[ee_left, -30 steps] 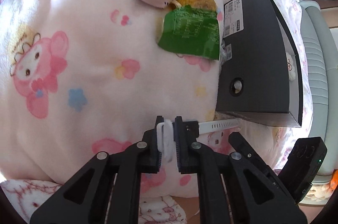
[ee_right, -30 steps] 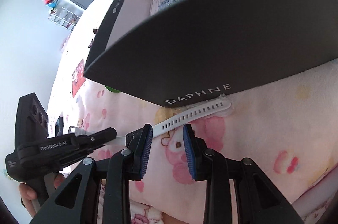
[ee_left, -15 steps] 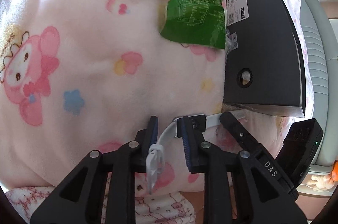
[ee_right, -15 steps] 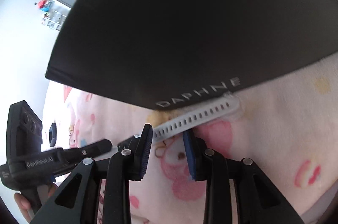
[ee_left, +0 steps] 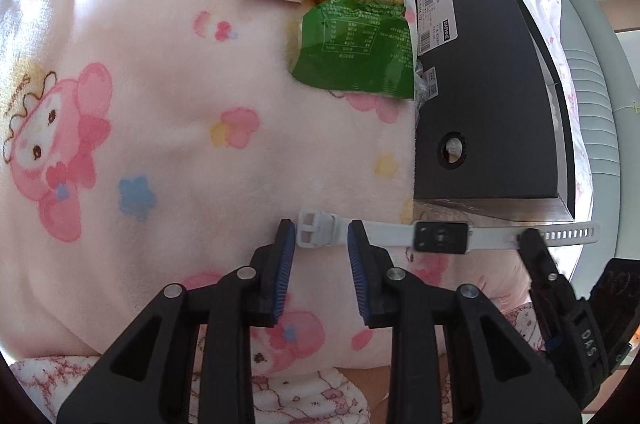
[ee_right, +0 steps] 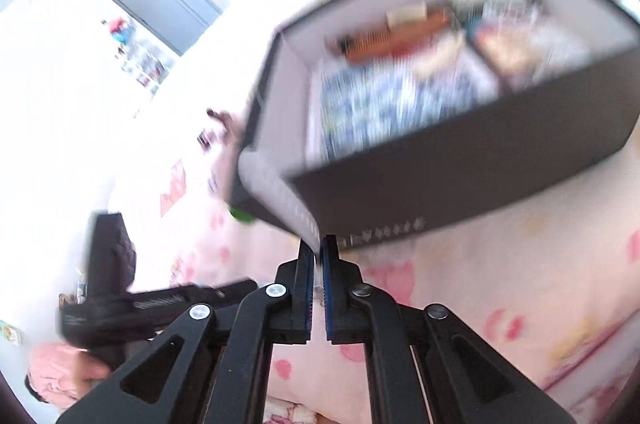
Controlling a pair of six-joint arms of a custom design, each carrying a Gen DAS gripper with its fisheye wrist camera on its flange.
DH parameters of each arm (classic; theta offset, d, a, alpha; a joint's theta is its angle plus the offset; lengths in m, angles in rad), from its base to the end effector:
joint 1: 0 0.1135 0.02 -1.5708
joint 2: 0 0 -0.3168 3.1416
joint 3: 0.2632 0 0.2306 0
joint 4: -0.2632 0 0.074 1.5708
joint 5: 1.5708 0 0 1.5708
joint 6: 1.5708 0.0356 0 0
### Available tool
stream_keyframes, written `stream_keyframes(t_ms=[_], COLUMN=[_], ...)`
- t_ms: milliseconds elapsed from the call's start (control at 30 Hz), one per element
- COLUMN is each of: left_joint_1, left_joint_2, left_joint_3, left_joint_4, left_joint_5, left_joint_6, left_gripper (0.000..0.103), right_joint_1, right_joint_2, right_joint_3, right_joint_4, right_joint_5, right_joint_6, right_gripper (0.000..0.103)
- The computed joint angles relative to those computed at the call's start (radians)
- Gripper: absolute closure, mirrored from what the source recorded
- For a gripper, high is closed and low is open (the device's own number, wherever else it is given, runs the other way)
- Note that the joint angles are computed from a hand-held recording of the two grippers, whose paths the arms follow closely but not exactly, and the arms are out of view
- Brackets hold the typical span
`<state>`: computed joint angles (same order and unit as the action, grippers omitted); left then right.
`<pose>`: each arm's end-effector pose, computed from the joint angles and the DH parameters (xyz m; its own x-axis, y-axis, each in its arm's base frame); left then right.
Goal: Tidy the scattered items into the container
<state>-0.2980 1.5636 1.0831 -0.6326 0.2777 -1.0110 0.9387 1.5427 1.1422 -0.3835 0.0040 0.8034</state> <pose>0.2750 -0.0947 0.2835 -0.7928 -0.6090 -0.0263 -0.5152 0.6925 -0.5050 0.1875 0.2558 0.3212 -0.8691 0.0314 -0.4936 -0.2587 0.8218 0.5077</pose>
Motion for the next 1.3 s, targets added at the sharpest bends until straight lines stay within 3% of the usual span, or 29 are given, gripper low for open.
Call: stream_keyframes(t_ms=[67, 133, 267, 367, 567, 700, 867, 1100, 1300], left_joint_1=[0.006, 0.006, 0.015, 0.073, 0.060, 0.036, 0.037, 0.006, 0.001], left_joint_2=[-0.010, -0.025, -0.073, -0.105, -0.231, -0.210, -0.159, -0.061, -0.031], left_joint_3=[-0.006, -0.009, -0.031, -0.047, -0.124, -0.127, -0.152, -0.072, -0.069], left_joint_4=[0.010, 0.019, 0.048, 0.024, 0.053, 0.078, 0.202, 0.130, 0.146], left_joint_5=[0.003, -0.005, -0.016, -0.005, -0.128, -0.170, -0.042, -0.009, 0.015], left_joint_6=[-0.002, -0.001, -0.012, -0.018, -0.110, -0.143, -0.100, -0.035, -0.038], left_gripper=[0.076, 0.076, 0.075, 0.070, 0.067, 0.067, 0.061, 0.058, 0.055], right_joint_1=[-0.056, -0.222, -0.251, -0.200, -0.109, -0.100, -0.115, -0.137, -0.157], right_joint_2=[-0.046, -0.007, 0.002, 0.167, 0.360, 0.410, 0.337, 0.332, 0.340], right_joint_3=[0.024, 0.124, 0.153, 0.205, 0.222, 0.287, 0.202, 0.177, 0.170], right_joint_4=[-0.023, -0.082, -0.138, -0.098, 0.004, -0.064, -0.056, -0.041, -0.036], right_joint_5=[-0.041, -0.155, -0.300, -0.387, -0.427, -0.400, -0.392, -0.419, -0.436], right_joint_6=[-0.088, -0.247, -0.280, -0.295, -0.255, -0.282, -0.274, -0.274, -0.288], right_gripper=[0.101, 0.101, 0.100, 0.100, 0.100, 0.100, 0.100, 0.100, 0.100])
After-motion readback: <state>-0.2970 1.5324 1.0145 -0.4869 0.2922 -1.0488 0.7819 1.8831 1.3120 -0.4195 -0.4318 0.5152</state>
